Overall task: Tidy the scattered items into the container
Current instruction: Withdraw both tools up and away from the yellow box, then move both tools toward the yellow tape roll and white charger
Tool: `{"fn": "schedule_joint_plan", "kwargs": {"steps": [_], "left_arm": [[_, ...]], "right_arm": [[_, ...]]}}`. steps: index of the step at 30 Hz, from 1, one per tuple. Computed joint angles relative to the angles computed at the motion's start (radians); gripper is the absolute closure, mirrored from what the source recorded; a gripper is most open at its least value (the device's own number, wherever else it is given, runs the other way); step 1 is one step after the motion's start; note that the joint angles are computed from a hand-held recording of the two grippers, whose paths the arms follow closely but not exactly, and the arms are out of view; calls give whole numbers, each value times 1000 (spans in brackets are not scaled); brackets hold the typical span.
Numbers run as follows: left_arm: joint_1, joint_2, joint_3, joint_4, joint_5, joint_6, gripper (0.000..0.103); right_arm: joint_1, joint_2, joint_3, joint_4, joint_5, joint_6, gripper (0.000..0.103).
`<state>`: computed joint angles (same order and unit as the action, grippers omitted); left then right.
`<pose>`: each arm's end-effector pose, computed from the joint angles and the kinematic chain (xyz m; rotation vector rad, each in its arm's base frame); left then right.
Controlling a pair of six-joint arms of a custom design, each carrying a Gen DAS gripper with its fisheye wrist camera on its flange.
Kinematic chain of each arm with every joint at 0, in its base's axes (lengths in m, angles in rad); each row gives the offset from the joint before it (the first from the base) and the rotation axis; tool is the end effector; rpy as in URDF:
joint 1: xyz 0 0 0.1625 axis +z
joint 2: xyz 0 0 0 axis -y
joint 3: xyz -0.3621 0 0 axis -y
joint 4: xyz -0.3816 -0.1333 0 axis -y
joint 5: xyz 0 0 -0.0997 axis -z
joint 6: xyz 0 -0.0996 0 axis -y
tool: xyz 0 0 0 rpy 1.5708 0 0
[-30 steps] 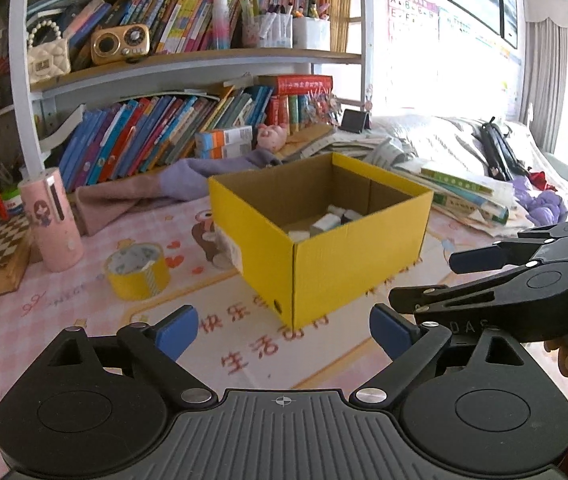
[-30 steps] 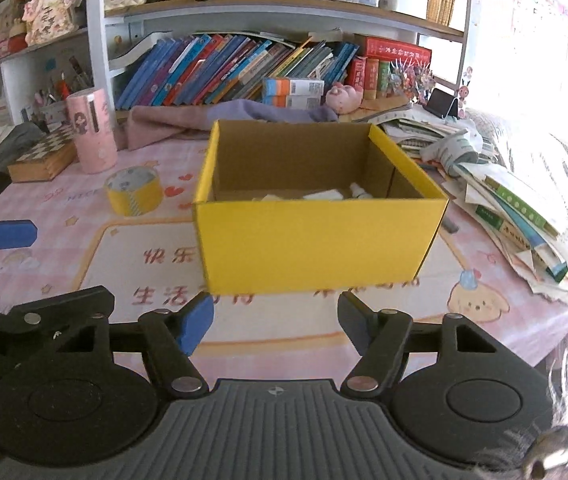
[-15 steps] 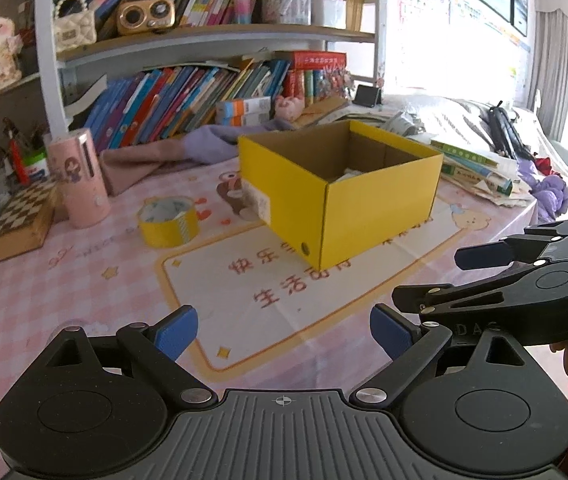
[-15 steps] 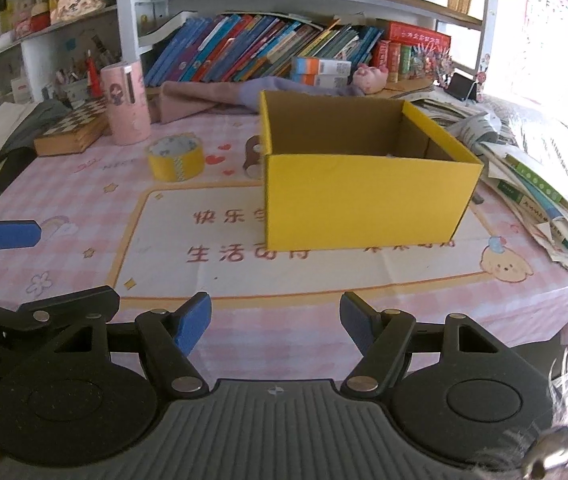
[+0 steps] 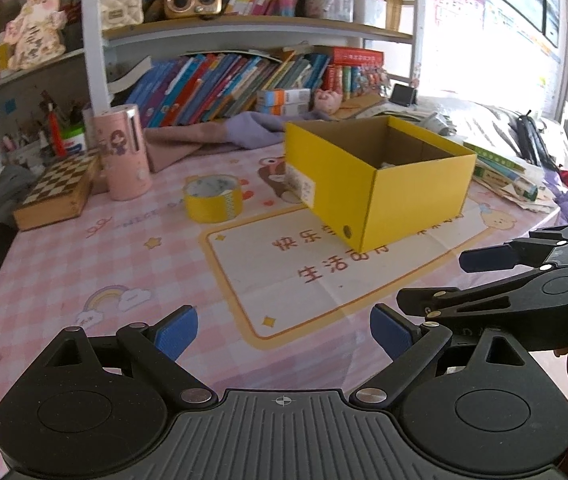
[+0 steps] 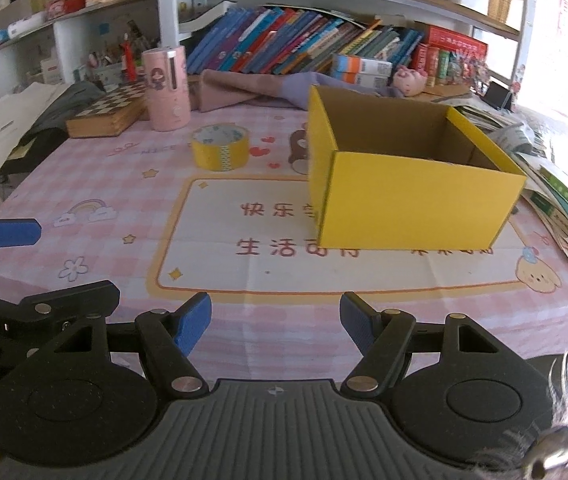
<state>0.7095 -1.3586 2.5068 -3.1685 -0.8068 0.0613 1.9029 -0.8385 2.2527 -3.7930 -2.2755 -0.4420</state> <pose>-0.1367 -0.3839 0.1470 0.8918 2.3012 -0.9020 0.2037 -0.3797 0.0745 0.5216 -2.2165 0.9148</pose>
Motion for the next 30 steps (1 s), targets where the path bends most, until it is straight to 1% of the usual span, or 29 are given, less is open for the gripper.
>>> {"fn": "schedule_joint_plan", "kwargs": {"steps": [12,19,26,30], "left_arm": [[16,-28,-1,8,56,-29,8],[44,14,-39,-19,76,1,8],[94,67,-105,-39,75,42,8],[124,109,-152,-64,74,83,8]], "right_arm": [[7,24,-62,69,49,-36,33],[-17,41,-107,101,94,-56,33],[-39,68,-181,164,127,-74,34],[-50,86,-230,191,141,-89,35]]}}
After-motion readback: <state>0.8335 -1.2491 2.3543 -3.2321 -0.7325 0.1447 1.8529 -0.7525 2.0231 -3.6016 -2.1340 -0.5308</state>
